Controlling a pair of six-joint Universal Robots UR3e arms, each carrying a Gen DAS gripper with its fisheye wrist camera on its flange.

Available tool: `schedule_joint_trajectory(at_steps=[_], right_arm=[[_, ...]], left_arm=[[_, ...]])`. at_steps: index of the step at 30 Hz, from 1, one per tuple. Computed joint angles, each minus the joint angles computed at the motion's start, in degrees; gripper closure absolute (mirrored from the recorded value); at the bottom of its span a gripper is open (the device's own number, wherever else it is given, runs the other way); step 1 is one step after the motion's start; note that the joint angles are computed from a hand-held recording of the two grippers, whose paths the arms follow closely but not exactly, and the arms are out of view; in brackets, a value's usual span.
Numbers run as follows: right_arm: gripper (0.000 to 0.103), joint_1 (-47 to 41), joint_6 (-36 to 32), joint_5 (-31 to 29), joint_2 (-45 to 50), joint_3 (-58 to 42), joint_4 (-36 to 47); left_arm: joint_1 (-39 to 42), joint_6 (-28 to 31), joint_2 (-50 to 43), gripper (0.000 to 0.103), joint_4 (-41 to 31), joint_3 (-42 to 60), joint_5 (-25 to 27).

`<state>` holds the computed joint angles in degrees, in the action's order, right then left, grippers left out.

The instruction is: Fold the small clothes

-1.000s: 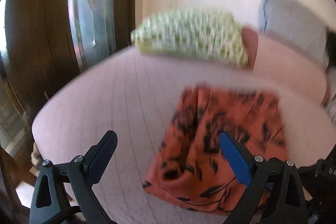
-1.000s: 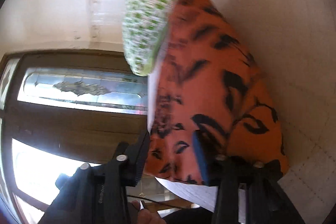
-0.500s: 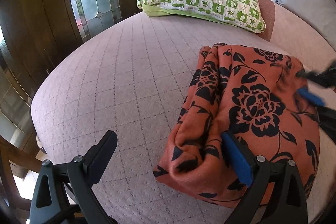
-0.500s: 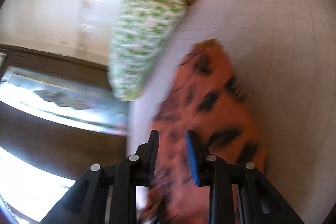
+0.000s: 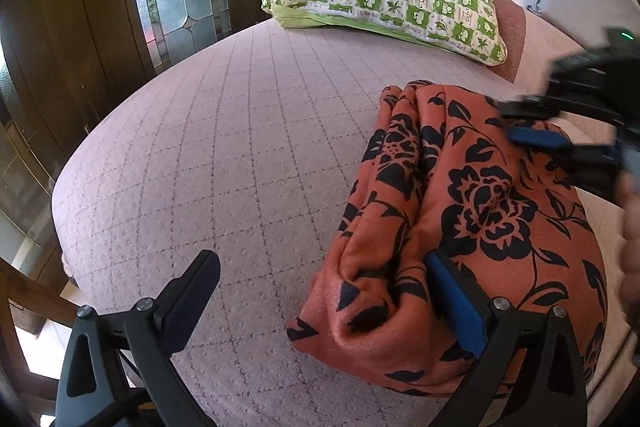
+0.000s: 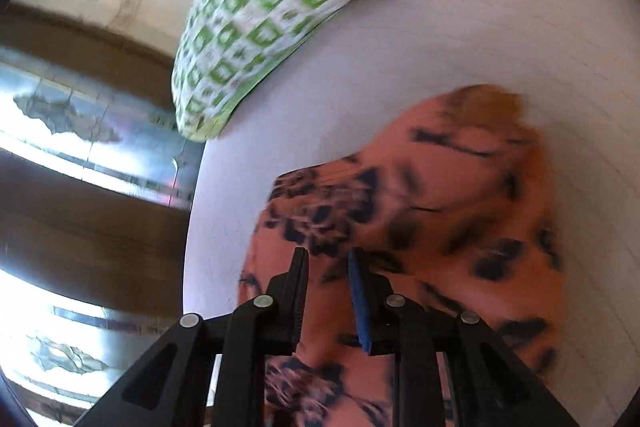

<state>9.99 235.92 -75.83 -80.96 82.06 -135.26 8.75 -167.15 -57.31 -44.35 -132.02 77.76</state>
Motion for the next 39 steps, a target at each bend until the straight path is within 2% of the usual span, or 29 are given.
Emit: schedule_joint_trajectory(at_steps=[4,6,10,15,22,24,26,29,31,33,35,36,39], right_arm=[[0.076,1.1,-3.2,1.6,11.0,-7.3,1.1],[0.077,1.2,-3.2,1.1,10.3,-4.4,-3.2],[0.077,1.7,-4.5,1.0,9.5,-7.6,2.6],[0.077,2.0,-2.3,1.0,-6.8,7.5,-1.3],[0.076,9.2,-1.2,-9.5,-22.1,15.8,4.9],[0.058,10.9,0.1,-10.5,-23.3,19.7,4.1],[0.058,13.0,-1.2,-12.5,-24.5,25.8,-2.6],[0.058,15.3,-3.6,-15.4,-22.6,23.1,-1.2],[0.052,13.3,-2.5,-11.6,-25.0,22.7,1.2],[0.043,11.4,-0.9,-9.3,-30.1,26.1,-0.6],[0.041,12.0,-1.8,-11.9,-34.6,27.8,0.8],[0.036,12.3,-2.1,-12.9,-36.6,28.8,1.6],[0.032,11.1,-1.5,-13.6,-45.4,35.5,1.6]], left_arm=[[0.8,0.5,-0.5,0.0,-0.7,0.4,-1.1],[1.3,0.4,-0.3,0.0,-1.5,0.6,-1.7],[1.0,-0.3,-0.7,0.0,-1.7,1.0,-1.3],[0.7,-0.7,-0.1,0.0,-1.2,0.5,-0.8],[0.7,-0.9,1.4,0.0,0.2,-1.0,-0.5],[-0.1,-0.9,1.3,0.0,1.4,-1.5,0.2],[0.0,-0.9,1.4,0.0,1.8,-1.8,0.1],[2.9,0.7,2.9,0.0,-2.1,-1.0,-2.8],[5.1,2.8,4.8,0.0,-5.1,-0.5,-5.0],[7.4,4.7,7.9,0.0,-7.2,-0.4,-6.8],[10.9,7.6,12.2,0.0,-10.0,-0.1,-10.0],[12.8,9.1,14.0,0.0,-12.1,0.6,-11.6],[16.0,11.9,14.3,0.0,-17.7,4.7,-14.6]])
